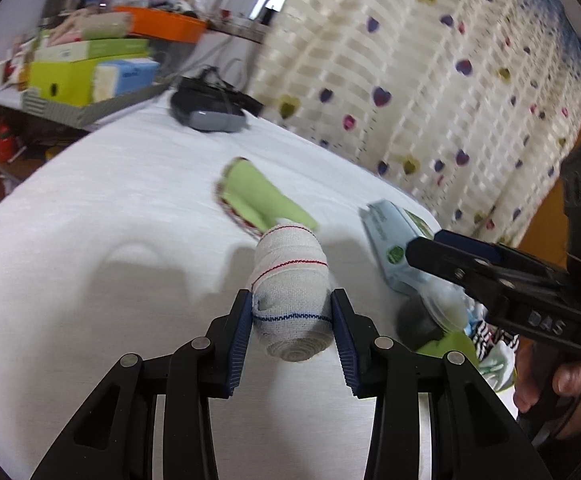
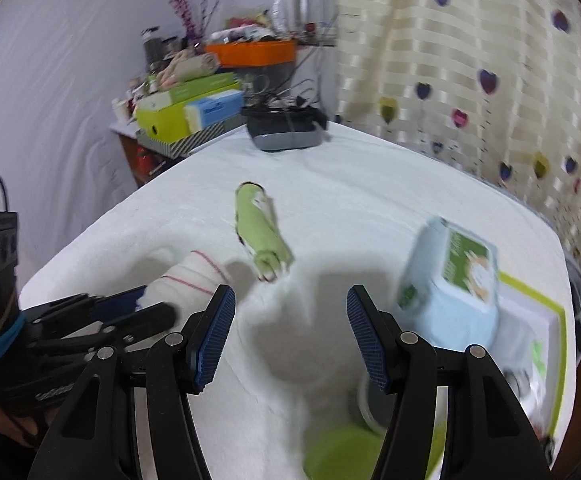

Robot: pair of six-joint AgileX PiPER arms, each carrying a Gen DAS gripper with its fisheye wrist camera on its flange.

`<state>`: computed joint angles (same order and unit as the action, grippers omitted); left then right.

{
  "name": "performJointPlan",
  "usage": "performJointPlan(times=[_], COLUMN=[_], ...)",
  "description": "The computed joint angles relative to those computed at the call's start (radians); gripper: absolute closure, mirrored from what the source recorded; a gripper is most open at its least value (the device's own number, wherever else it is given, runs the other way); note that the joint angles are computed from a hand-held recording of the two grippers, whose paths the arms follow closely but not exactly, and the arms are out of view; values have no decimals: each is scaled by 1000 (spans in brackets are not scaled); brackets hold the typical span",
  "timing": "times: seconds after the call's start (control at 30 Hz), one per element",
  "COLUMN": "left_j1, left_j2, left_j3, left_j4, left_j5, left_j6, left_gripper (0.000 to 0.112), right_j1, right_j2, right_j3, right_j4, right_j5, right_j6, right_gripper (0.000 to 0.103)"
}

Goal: Organize soft objects
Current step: 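Grasp the rolled white sock with the left tool while the right tool grasps the green sock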

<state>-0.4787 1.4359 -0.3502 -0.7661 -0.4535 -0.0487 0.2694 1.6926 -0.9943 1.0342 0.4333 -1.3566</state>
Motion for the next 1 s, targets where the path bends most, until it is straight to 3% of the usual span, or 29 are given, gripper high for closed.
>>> performJointPlan(times=[0.3,0.43,0.67,0.7,0.73,0.83,1.0], left_j1=[170,222,273,269,273,274,244], left_j2=[-110,-126,-128,-128,-127,-126,-136], left_j3=[124,149,157,157,157,154,152], left_j4=[180,249,340,332,340,337,258], left_j5=[-7,-8,-4,-6,-5,0,-1], left_j6=[-153,-209,-272,-270,-274,-272,-210], left_gripper=[74,74,74,74,74,74,74], right_j1=[188,224,274,278,281,290,280], right_j2=[238,361,528,536,542,547,483], right_j3=[-325,-509,-740,-747,-751,-753,-668], right_j4=[-477,-588,-776,-790,-798,-829,-795], right_j5=[48,149,227,224,225,224,182], right_j6=[467,597,835,851,868,906,866], right_gripper=[44,44,44,49,61,78,81])
